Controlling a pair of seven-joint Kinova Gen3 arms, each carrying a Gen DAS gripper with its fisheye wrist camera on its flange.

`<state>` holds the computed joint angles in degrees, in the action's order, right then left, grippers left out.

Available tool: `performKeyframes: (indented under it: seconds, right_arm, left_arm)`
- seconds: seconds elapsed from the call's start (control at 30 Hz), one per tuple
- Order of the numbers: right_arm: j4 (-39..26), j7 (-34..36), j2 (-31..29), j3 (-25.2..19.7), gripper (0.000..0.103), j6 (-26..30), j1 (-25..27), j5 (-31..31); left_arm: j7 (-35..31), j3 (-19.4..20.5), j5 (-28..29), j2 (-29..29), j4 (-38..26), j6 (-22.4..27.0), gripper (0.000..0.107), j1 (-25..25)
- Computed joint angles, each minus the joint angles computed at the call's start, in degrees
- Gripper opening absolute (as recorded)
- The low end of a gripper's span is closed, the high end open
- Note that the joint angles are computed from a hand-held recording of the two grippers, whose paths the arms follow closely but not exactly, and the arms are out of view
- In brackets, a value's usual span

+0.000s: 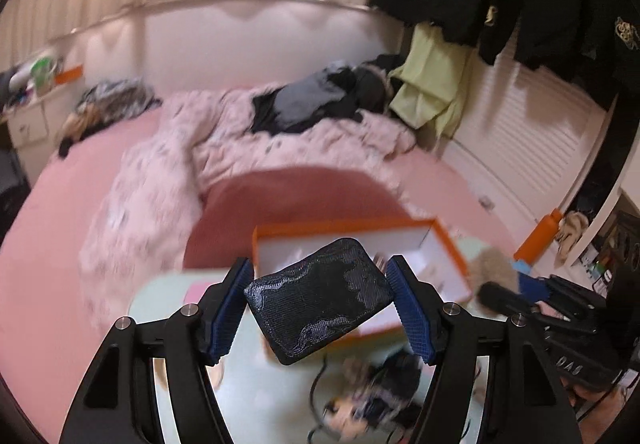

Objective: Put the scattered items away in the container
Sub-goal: 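Put grey fluffy ball in box with right gripper while left gripper adds black pouch, then move both open grippers back over the figurine and lace cloth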

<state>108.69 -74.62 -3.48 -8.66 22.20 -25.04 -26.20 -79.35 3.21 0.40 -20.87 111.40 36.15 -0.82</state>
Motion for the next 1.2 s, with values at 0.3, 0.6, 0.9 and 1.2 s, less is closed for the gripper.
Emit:
performKeyframes:
  seconds: [0.3, 0.6, 0.9, 1.2]
  right_arm:
    - [-8.84, -1.92, 7.85, -3.28, 0.041, 0.31, 2.4, 2.69]
    - [-10.96, -20.94, 13.37, 8.12, 0.068, 1.05, -9.78, 18.19]
    - [-9.02, -20.06, 9.65, -2.92, 0.068, -0.16, 1.34, 17.35]
    - [1.65, -19.55, 0.18, -3.94, 0.068, 3.46, 0.07, 17.87]
  left_arm:
    - [-1.43, 0.03, 2.28, 11.37, -4.29, -2.88, 0.07, -1.11]
    - [-9.79, -7.35, 17.34, 14.53, -2.45, -3.0, 0.085, -1.41]
    - [-5.03, -4.12, 11.19, 6.0, 1.07, -2.64, 0.093, -2.86]
    - [5.44, 3.24, 4.57, -6.09, 12.98, 3.49, 0.099, -1.43]
